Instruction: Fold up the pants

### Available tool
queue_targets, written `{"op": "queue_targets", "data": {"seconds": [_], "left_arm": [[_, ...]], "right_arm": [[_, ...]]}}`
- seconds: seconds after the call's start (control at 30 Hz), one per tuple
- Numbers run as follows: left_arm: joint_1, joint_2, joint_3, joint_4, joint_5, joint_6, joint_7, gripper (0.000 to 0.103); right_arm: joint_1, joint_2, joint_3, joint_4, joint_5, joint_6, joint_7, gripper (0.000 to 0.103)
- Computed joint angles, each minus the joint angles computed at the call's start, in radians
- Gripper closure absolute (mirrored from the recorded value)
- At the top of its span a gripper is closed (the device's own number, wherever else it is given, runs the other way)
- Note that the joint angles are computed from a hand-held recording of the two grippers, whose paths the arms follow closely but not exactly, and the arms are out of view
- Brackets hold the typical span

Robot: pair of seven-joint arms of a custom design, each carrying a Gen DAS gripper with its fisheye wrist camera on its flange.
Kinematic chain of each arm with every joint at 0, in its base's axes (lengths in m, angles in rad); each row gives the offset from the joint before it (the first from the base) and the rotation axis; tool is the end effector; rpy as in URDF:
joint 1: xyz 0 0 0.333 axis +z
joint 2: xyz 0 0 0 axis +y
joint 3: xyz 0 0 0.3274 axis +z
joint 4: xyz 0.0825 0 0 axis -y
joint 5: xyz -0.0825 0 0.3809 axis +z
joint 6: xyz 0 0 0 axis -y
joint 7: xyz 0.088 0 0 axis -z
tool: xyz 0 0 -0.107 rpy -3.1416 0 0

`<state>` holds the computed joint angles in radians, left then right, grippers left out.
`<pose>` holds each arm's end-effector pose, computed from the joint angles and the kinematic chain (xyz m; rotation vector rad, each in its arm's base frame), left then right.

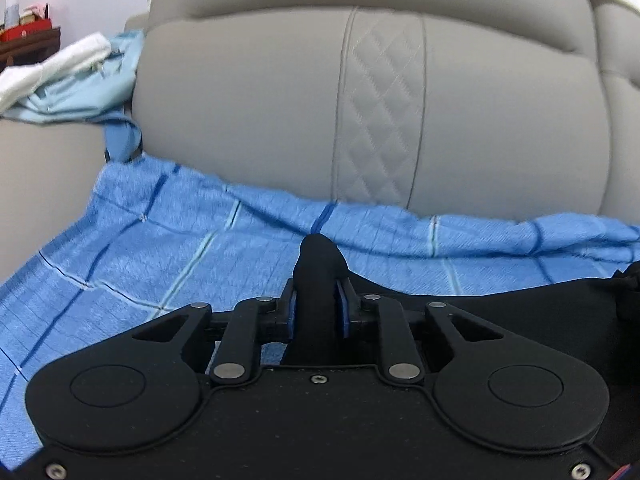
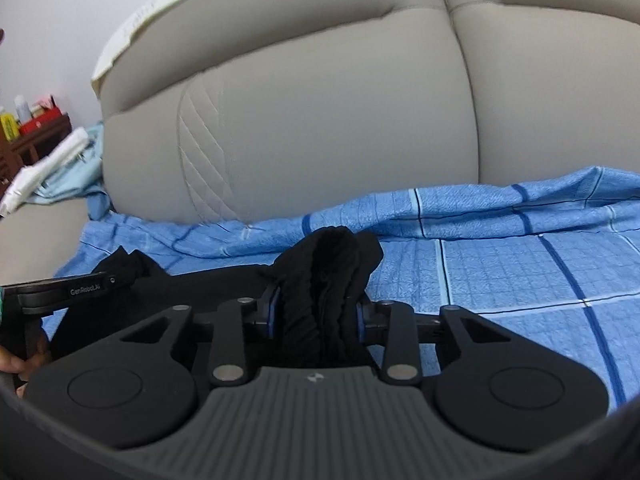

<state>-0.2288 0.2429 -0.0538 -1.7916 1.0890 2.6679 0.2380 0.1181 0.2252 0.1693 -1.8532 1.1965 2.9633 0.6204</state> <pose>0.6308 -0.2072 0.4866 -1.7937 1.4449 -0.7141 0.6373 0.1140 0.4830 -1.6043 1.4326 -0.3992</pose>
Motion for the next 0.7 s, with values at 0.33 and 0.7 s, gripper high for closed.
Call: {"op": "queue_targets", "data": {"seconds": [0.33,0.7], "left_arm": [[-0.01,0.029,0.01,0.017,-0.082,-0.029,0.08,0.066],[0.008,-0.115,-0.048,-0.139,-0.108,-0.012,0.136,0.023]], "right_arm": [[-0.021,0.031,0.001,-0.002,0.001,-0.026,0.072,0.037],[0.019,-0.128,-0.031,-0.212,-0.012,0.082,0.031,0.014]]}}
